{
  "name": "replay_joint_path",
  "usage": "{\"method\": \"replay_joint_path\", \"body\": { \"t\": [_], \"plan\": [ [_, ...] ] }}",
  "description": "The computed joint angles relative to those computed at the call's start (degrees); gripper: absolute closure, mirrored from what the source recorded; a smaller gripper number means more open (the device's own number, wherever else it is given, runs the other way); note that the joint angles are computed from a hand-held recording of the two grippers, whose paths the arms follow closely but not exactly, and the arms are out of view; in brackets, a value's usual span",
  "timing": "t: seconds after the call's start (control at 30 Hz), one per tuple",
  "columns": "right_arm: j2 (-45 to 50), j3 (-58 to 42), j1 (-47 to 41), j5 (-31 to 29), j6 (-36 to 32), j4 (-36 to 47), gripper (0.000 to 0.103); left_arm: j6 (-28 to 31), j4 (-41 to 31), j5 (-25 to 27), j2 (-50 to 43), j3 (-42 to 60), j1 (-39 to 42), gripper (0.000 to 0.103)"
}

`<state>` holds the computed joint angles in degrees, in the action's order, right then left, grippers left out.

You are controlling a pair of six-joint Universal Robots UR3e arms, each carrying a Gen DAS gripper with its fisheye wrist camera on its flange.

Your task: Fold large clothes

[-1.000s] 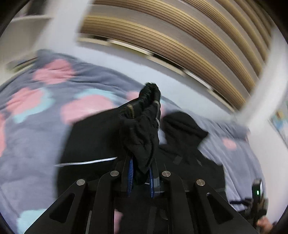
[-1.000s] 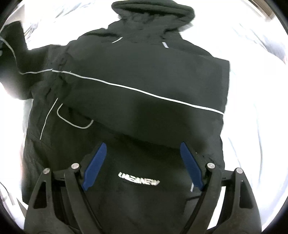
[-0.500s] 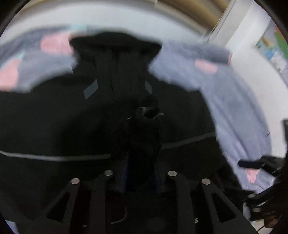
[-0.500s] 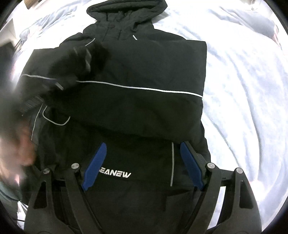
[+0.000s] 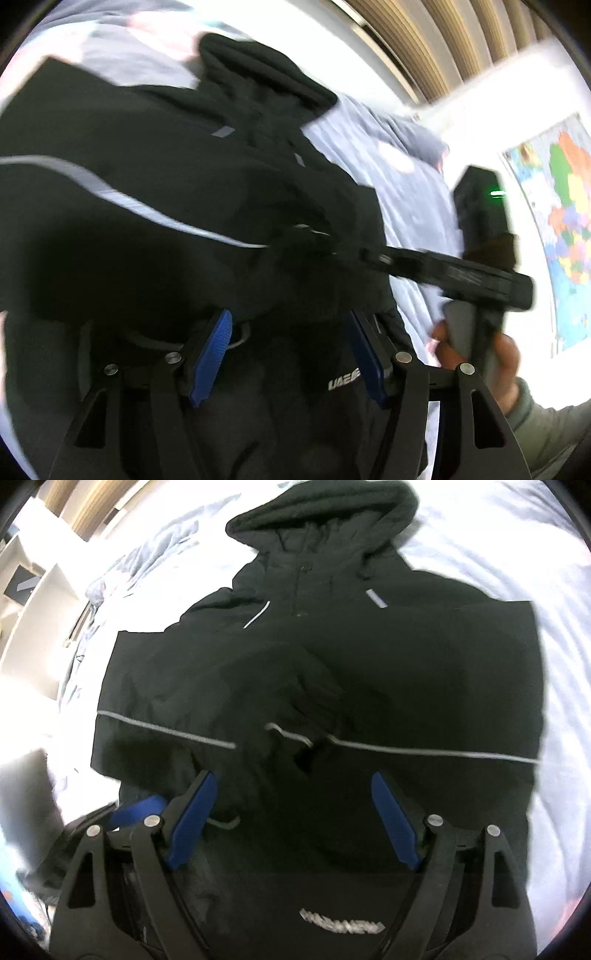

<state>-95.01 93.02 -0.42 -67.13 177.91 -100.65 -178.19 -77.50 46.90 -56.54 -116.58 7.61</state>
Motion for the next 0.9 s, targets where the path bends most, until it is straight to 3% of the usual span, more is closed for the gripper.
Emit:
{"method": "replay_joint_path", "body": {
  "t": [0.07, 0.13, 0.17, 0.2, 0.3, 0.43, 0.6, 0.77, 0.9],
  "plan": [
    [3.89, -0.17, 2.41, -1.19, 3.31, -4.01, 0.019, 4.43, -9.31, 0.60, 5.39, 1.74, 6.05, 0.037],
    [7.32, -1.19, 4.98, -4.22, 6.67, -6.17, 0.027, 9.13, -17.12, 2.04, 8.83, 4.46, 12.00, 0.037],
    [7.48, -0.94, 5.05, -3.54, 6.94, -6.53, 0.059, 10.37, -18.71, 2.86, 9.65, 5.41, 13.97, 0.037],
    [7.36, -0.66, 5.04, -2.71, 7.05, -6.63, 0.074, 11.63, -19.99, 3.79, 10.44, 6.42, 16.10, 0.037],
    [3.98, -1.14, 5.84, -4.13, 6.63, -5.87, 0.080, 10.84, -16.04, 7.03, 8.52, 8.49, 17.92, 0.037],
    [-6.40, -3.74, 0.60, -4.00, 1.88, 1.16, 0.081, 5.63, -5.47, 11.99, 1.07, 10.35, 14.39, 0.037],
    [-15.43, -4.61, -8.84, -11.81, -5.40, 6.93, 0.080, -2.42, 9.41, 15.03, -9.82, 10.53, 5.40, 0.037],
    [-14.98, 8.26, -15.84, -16.58, -9.46, 3.28, 0.076, -10.65, 19.96, 27.41, -26.86, 12.91, -6.65, 0.038],
    [-10.90, 17.27, -17.55, -16.16, -8.29, -3.31, 0.063, -12.32, 24.27, 36.38, -32.51, 13.20, -12.57, 0.037]
  ]
}}
